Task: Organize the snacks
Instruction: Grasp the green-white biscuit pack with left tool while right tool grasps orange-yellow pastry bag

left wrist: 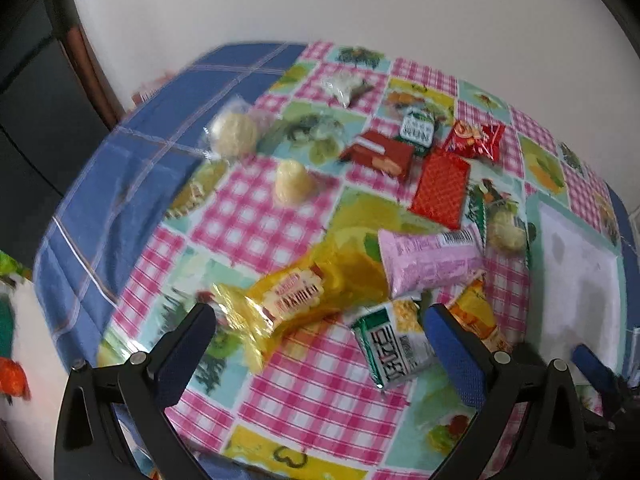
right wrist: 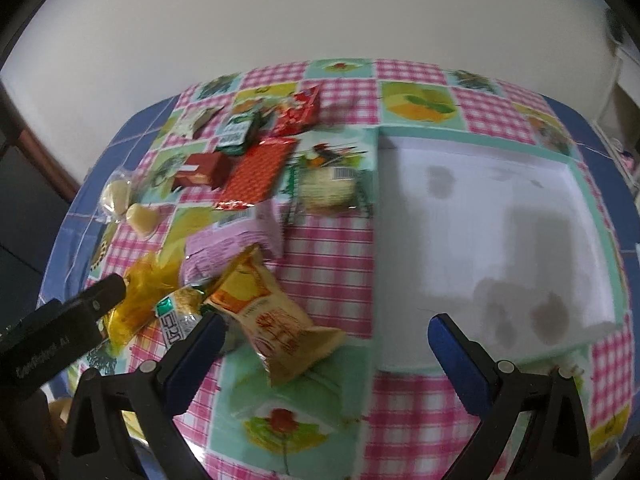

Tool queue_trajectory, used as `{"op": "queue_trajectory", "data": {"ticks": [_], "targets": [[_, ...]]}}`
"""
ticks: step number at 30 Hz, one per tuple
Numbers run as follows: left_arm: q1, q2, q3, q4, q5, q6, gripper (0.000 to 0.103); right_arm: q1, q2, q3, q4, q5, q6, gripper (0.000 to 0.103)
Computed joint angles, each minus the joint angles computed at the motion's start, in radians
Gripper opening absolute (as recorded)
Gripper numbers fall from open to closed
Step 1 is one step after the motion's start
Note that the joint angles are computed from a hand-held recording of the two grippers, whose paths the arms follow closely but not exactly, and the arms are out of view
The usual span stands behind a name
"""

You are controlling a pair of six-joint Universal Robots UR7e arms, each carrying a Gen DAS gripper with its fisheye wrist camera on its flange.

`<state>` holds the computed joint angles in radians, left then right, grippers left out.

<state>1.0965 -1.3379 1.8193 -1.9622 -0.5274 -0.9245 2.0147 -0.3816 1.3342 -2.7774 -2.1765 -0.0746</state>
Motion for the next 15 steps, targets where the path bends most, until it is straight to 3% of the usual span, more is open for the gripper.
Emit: {"op": "queue_trajectory", "data": {"ticks": [3, 8, 11, 15], "targets": [[0.014, 0.010, -0.009, -0.050, -0.060, 0.032, 0.102, 0.001, 0.030, -0.039, 0.044, -0.003, -0.011, 0.089], [0.032, 0.041, -0.037, -0.063, -0.132, 0.059, 0.091, 0.002, 0.065, -0.083, 0.091, -0.011, -0.045, 0.083], [0.041, 0.061, -0.055, -0.056, -0.160, 0.065, 0.089, 0.001, 0.084, -0.109, 0.114, -0.007, -0.062, 0.077], [0.059, 0.089, -0.081, -0.049, -0.209, 0.064, 0.086, 0.000, 0.092, -0.126, 0.153, -0.001, -0.056, 0.055]]}}
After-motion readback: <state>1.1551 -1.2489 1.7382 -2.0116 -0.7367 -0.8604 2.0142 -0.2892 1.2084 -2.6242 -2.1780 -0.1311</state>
